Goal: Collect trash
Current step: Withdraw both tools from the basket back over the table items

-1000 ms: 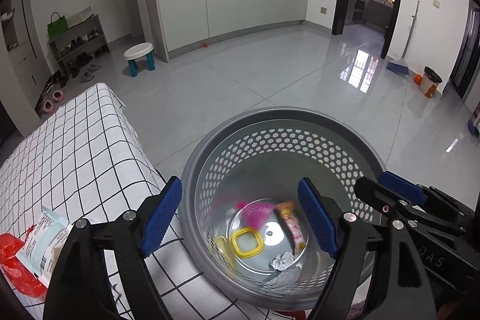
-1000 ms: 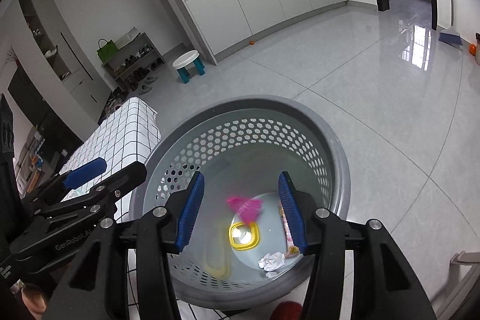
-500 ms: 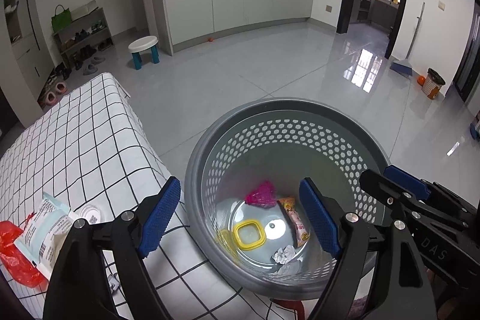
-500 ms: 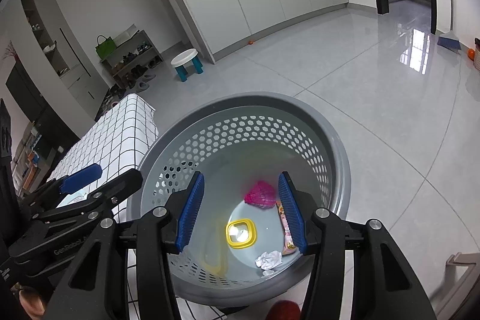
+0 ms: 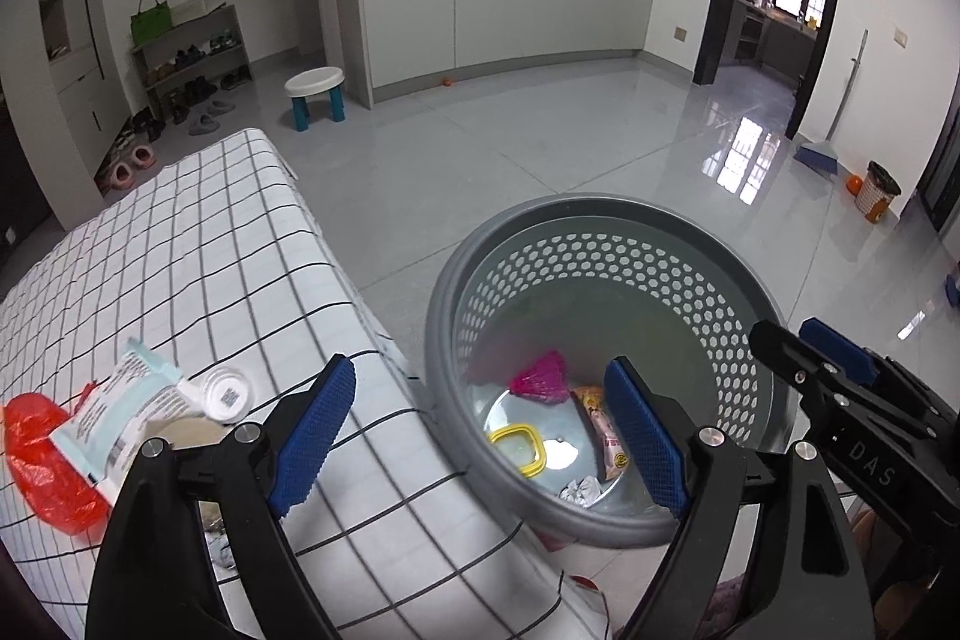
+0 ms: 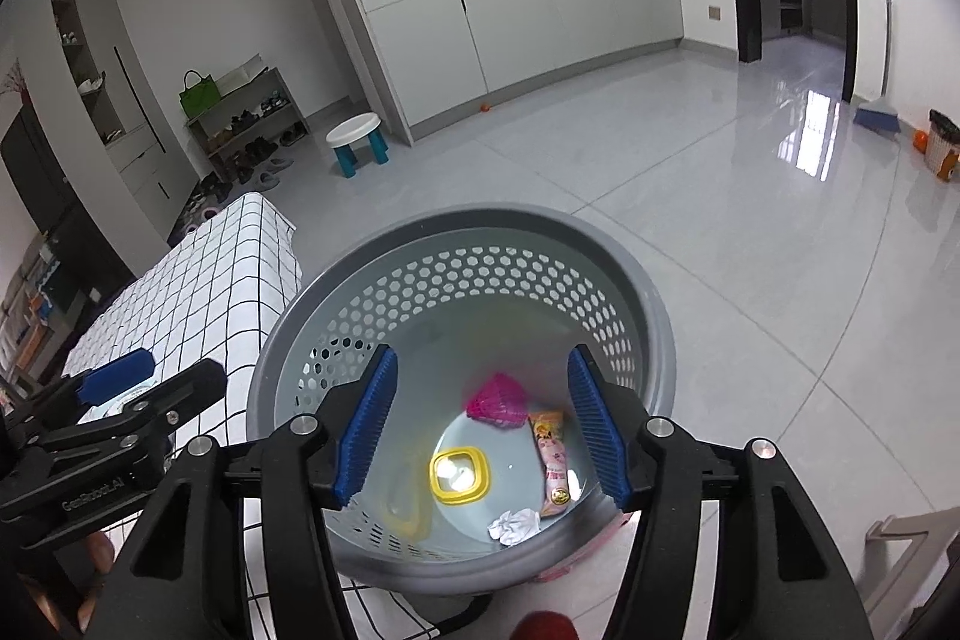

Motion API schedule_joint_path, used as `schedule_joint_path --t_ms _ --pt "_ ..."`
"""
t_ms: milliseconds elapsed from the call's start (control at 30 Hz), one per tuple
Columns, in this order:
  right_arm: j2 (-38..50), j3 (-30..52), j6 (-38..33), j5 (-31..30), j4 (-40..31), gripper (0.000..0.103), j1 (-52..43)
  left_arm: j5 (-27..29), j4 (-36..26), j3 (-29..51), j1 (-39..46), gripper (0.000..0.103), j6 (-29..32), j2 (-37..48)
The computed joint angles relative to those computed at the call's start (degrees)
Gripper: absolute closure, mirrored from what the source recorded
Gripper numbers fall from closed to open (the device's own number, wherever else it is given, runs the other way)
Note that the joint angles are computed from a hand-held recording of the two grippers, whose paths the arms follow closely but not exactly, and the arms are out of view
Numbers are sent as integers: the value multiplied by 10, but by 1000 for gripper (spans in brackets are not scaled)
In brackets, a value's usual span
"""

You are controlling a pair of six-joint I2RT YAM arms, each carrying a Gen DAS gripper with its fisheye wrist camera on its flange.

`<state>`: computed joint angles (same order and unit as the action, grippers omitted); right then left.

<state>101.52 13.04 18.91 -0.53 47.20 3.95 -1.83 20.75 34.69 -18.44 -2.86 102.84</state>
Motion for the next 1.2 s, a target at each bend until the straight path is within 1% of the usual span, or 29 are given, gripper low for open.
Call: schedule_joint_path --t_ms 233,433,600,833,1033,1100,1133,1200 --pt "-34 -15 32 48 -18 44 63 5 14 -50 26 19 10 -52" --pt "-52 -22 76 97 -30 44 145 36 13 -93 71 19 27 -100" --pt "-53 -16 114 130 -44 42 208 45 26 -130 104 19 45 -125" --pt "-27 13 160 185 -67 41 310 83 39 -173 194 19 88 -151" --pt "-6 42 186 206 -82 41 365 118 45 -193 276 19 129 -163" --pt "2 51 190 211 -85 41 379 130 42 -195 300 17 139 -166" --pt "8 58 193 215 -88 41 388 138 46 -198 314 14 146 -164" --pt "18 68 198 217 -91 41 399 149 49 -204 337 14 157 -166"
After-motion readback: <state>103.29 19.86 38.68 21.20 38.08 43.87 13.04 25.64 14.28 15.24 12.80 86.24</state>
